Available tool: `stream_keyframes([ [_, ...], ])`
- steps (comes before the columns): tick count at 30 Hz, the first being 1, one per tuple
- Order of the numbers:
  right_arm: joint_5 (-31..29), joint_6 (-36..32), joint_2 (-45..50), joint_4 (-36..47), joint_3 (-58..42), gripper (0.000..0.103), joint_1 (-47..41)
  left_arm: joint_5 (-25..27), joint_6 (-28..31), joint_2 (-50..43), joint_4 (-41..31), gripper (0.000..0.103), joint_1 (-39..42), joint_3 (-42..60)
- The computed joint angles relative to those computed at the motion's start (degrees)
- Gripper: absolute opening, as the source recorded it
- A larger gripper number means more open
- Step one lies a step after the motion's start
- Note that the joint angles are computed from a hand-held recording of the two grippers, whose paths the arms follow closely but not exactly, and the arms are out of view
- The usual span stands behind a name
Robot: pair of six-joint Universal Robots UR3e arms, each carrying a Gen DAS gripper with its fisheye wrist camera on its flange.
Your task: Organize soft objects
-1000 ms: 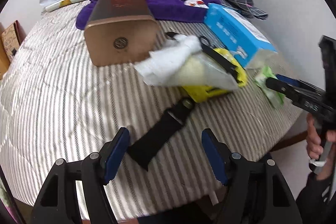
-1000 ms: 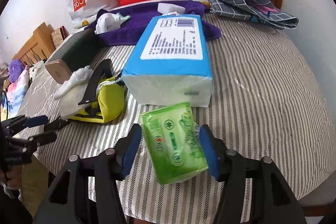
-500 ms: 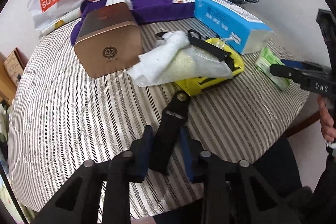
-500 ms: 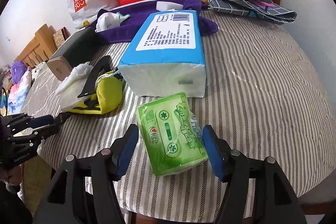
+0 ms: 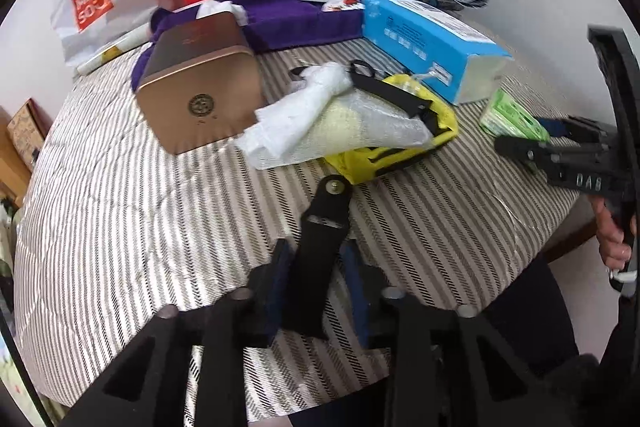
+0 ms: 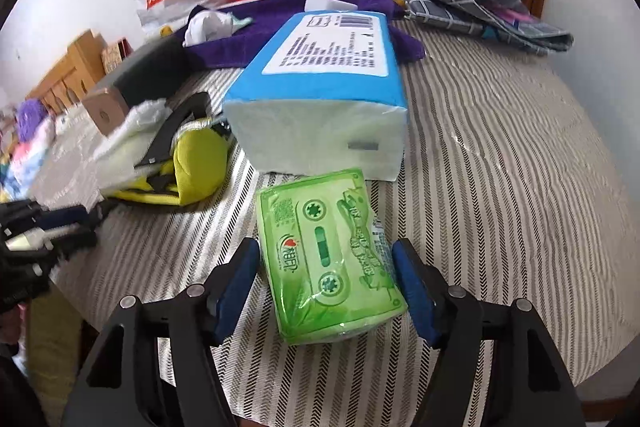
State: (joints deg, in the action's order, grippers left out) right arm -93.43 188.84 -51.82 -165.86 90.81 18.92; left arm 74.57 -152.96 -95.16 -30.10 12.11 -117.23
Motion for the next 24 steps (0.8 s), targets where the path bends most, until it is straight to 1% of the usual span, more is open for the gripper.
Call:
stream_keyframes([
  [2, -3.0, -0.7, 0.7, -0.3, -0.8, 0.056, 1.3, -0.1, -0.9, -0.1, -0.2, 0.021, 0.2, 0.3],
  [5, -2.1, -0.4, -0.1, 0.7, -0.5, 0.053, 0.9, 0.6, -2.6, -0.1, 0.1, 0.02, -0.1, 0.3],
  [8, -1.9, 0.1, -1.3, 0.7, 0.7, 0.053, 0.6, -0.5, -3.7, 0.6, -2.2, 0.02, 1.3, 0.8],
  [12, -1.8, 0.7, -3.7, -0.3, 3.3, 0.053, 0.4, -1.6, -3.8, 3.1, -3.6, 0.02, 3.9, -0.4],
  [18, -1.4, 0.9, -5.6, -0.2, 3.3, 0.053, 1.1, -1.2, -4.7, 5.5, -4.5, 0.02, 5.8, -0.6],
  [24, -1.4, 0.9, -7.3, 1.2, 2.9, 0.053, 2.0, -2.8, -5.0, 7.5, -6.6, 0.02, 7.7, 0.4],
])
